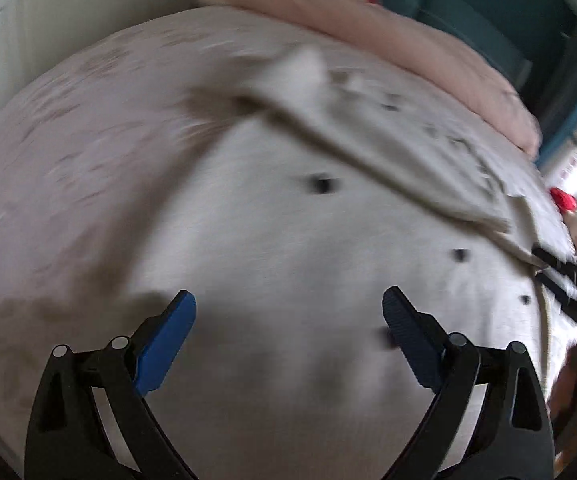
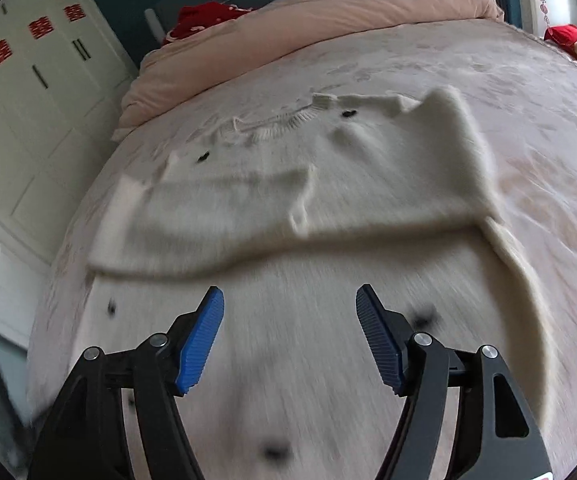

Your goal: Fold small clothes

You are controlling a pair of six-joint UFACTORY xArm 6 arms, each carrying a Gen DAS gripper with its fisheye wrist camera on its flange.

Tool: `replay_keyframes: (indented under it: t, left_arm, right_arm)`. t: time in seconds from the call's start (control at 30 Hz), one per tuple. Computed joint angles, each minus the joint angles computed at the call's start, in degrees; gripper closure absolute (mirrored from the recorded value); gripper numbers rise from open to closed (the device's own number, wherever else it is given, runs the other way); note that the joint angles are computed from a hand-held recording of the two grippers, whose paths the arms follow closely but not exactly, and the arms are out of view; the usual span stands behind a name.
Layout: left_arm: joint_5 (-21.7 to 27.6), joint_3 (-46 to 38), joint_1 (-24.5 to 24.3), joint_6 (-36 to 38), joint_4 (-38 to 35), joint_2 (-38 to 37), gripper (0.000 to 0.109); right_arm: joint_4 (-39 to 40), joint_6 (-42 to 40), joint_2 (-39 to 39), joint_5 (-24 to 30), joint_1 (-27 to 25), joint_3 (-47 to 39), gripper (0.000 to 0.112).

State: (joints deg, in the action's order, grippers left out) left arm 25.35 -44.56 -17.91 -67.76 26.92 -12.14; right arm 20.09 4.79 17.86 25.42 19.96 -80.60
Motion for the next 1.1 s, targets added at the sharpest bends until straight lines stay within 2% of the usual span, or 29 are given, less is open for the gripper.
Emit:
replay_keyframes:
  t: [0.07,0.1,0.13,0.2,0.3,0.43,0.5,0.53,0.57,0.6,0.67,0.7,0.73,0.87,1.0,1.1]
  left_arm:
    - [-1.59,3.44,1.33,0.65,-1.14,-1.95,0.017]
    - [-3.65,5.01,1.99,2.41,-2.41,-2.74,0.017]
    - [-4.36,5.38,2.04,2.78,-1.96,-2.89,0.017]
    - [-2.98,5.04,1.33,2.50,0.51,-2.64,0.016]
    - [-0.87,3.26,0.30,1.62,2.46,-1.12,0.016]
    - [-2.47,3.40,0.90,1.40,1.48,-0.66,0.015]
    - [-2.37,3.11,0.85,0.86,2.22,-0.28,0.014]
    - [-1.84,2.83,0.61,0.30,3.06,-0.03,0.014]
    - [-1.02,2.40,0.25,-0.17,3.79,0.18,0.014]
    - [0.00,1.81,-0.17,-0.55,4.44,0.51,0.014]
    - [0.67,1.18,-0.42,-0.29,4.17,0.86,0.014]
    - [0.71,0.91,-0.32,0.05,2.98,0.69,0.014]
    - [0.07,0.85,-0.01,0.57,1.79,0.46,0.014]
    - [-1.51,-3.28,1.78,1.02,1.55,1.98,0.014]
    - [-4.75,-15.64,4.45,8.63,-5.03,11.68,0.014]
    - [-4.42,-28.54,5.96,11.39,-5.30,22.15,0.014]
  right_arm:
    - [0.96,2.43,7.08,2.70,-0.01,-8.79,0.047]
    - [1.36,4.57,10.79,4.54,-0.12,-13.47,0.057]
    - [1.16,6.30,13.09,6.31,0.06,-16.63,0.081]
    - [1.18,8.66,17.66,10.34,-0.01,-23.03,0.103]
    - [-2.97,10.60,20.06,11.68,0.67,-29.09,0.105]
    - [-2.61,4.44,15.21,2.69,0.42,-30.79,0.106]
    - [-6.55,5.92,12.52,-2.29,-0.61,-29.15,0.106]
    - [-11.38,8.62,11.85,-3.32,-1.93,-28.17,0.106]
    - [-16.74,12.08,12.25,-1.95,-3.12,-28.29,0.106]
    - [-20.22,13.97,14.35,1.82,-4.82,-29.37,0.106]
    - [-20.29,14.83,20.06,12.31,-6.78,-34.88,0.106]
    - [-18.99,13.51,22.24,16.17,-7.69,-35.45,0.106]
    - [-19.60,13.09,23.15,17.63,-7.83,-35.96,0.106]
    - [-15.81,9.44,20.94,12.15,-7.86,-31.36,0.106]
    - [-11.33,8.25,18.82,6.62,-8.63,-28.41,0.106]
    - [-12.23,9.89,19.49,7.41,-9.34,-27.83,0.106]
